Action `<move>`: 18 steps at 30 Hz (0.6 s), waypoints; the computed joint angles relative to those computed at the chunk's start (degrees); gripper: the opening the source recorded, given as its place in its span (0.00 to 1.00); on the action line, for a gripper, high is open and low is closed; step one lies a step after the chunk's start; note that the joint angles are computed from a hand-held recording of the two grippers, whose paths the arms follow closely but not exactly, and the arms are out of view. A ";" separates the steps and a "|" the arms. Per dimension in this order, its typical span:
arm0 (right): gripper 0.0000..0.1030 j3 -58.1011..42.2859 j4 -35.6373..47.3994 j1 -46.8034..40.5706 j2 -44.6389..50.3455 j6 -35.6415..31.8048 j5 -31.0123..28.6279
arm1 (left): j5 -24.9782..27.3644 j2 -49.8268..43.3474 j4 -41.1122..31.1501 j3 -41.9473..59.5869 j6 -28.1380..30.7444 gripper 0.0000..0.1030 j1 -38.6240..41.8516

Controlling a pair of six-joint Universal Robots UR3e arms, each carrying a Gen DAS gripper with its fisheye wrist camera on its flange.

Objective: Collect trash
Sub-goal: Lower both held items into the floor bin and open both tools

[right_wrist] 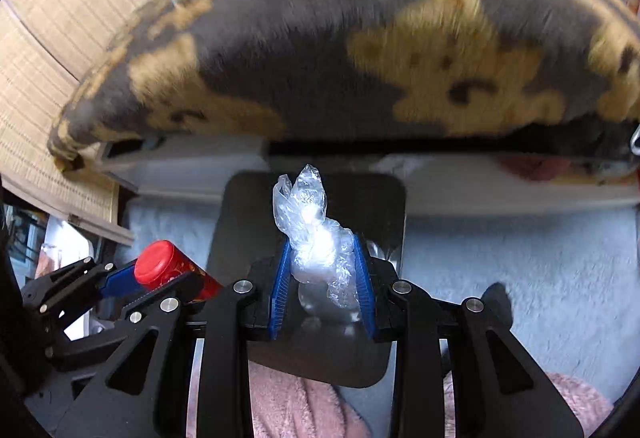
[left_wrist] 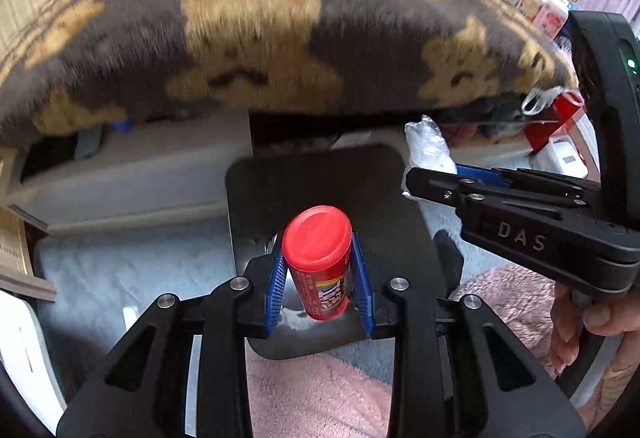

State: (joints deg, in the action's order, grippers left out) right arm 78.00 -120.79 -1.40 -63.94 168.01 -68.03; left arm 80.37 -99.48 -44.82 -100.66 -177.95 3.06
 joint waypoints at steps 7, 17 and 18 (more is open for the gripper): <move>0.30 -3.57 1.15 2.68 5.36 1.97 -3.19 | 0.10 -5.26 1.74 -0.91 0.00 0.28 -0.06; 0.61 -4.40 0.35 3.75 6.34 3.41 -5.88 | 0.14 -6.14 0.52 -0.39 0.31 0.46 1.41; 0.64 -4.17 -0.07 3.56 6.11 3.55 -5.94 | 0.38 -5.79 0.70 -0.50 0.34 0.52 1.40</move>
State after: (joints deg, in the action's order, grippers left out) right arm 73.83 -120.86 2.16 -57.83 171.57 -73.97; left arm 80.75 -105.26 -44.12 -101.16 -177.61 4.46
